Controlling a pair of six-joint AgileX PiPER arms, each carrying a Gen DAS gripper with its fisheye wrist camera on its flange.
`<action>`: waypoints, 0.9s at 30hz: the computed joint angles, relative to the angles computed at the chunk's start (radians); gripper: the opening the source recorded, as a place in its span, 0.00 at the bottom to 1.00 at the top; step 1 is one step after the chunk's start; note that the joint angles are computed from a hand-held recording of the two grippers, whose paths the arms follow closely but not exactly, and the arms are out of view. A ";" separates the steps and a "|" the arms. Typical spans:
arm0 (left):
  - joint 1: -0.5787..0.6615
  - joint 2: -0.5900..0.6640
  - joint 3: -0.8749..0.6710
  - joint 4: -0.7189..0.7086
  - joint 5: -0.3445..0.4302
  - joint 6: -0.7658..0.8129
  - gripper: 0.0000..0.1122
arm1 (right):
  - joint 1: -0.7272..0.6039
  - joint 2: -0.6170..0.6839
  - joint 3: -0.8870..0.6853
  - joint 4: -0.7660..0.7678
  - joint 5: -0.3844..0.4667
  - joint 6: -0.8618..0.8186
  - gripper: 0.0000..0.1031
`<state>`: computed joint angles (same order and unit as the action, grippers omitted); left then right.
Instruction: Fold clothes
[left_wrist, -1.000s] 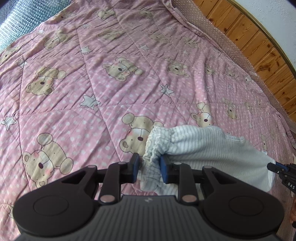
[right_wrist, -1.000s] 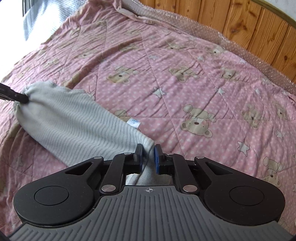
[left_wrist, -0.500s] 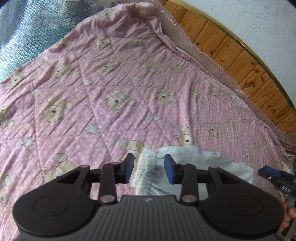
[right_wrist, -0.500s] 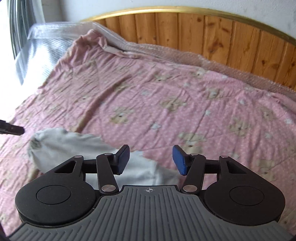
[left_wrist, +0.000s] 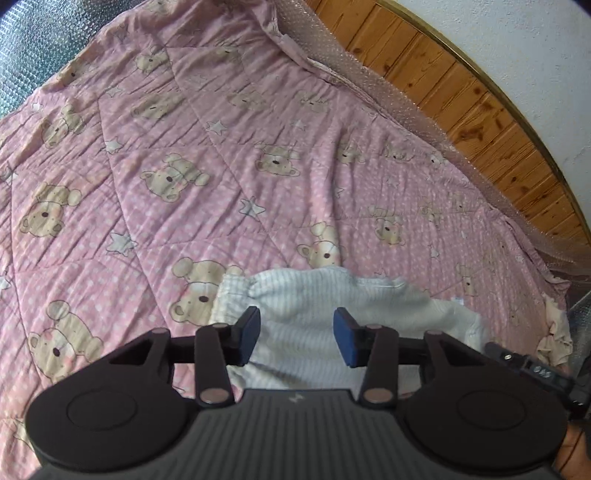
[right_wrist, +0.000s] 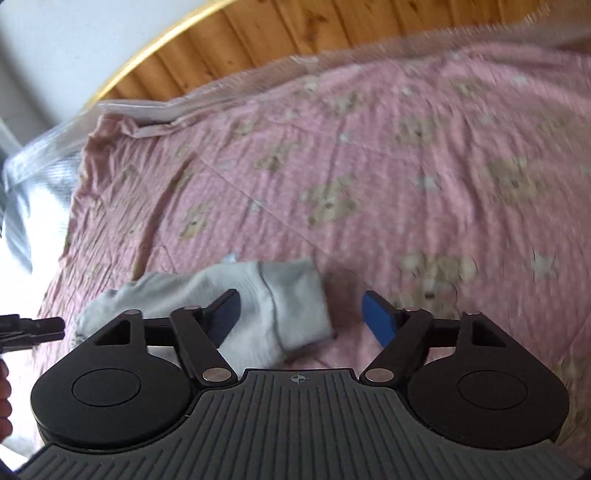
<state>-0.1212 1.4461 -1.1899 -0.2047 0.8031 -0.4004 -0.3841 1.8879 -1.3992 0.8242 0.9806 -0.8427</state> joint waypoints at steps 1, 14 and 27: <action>-0.011 0.019 -0.030 -0.027 0.012 0.018 0.38 | -0.004 0.018 0.003 0.011 0.009 -0.009 0.54; -0.278 0.543 -0.715 -0.126 0.202 0.061 0.54 | 0.214 -0.308 0.394 0.062 -0.420 -0.447 0.17; -0.147 0.352 -0.338 -0.098 0.107 -0.040 0.54 | 0.319 -0.392 0.475 0.242 -0.279 -0.672 0.43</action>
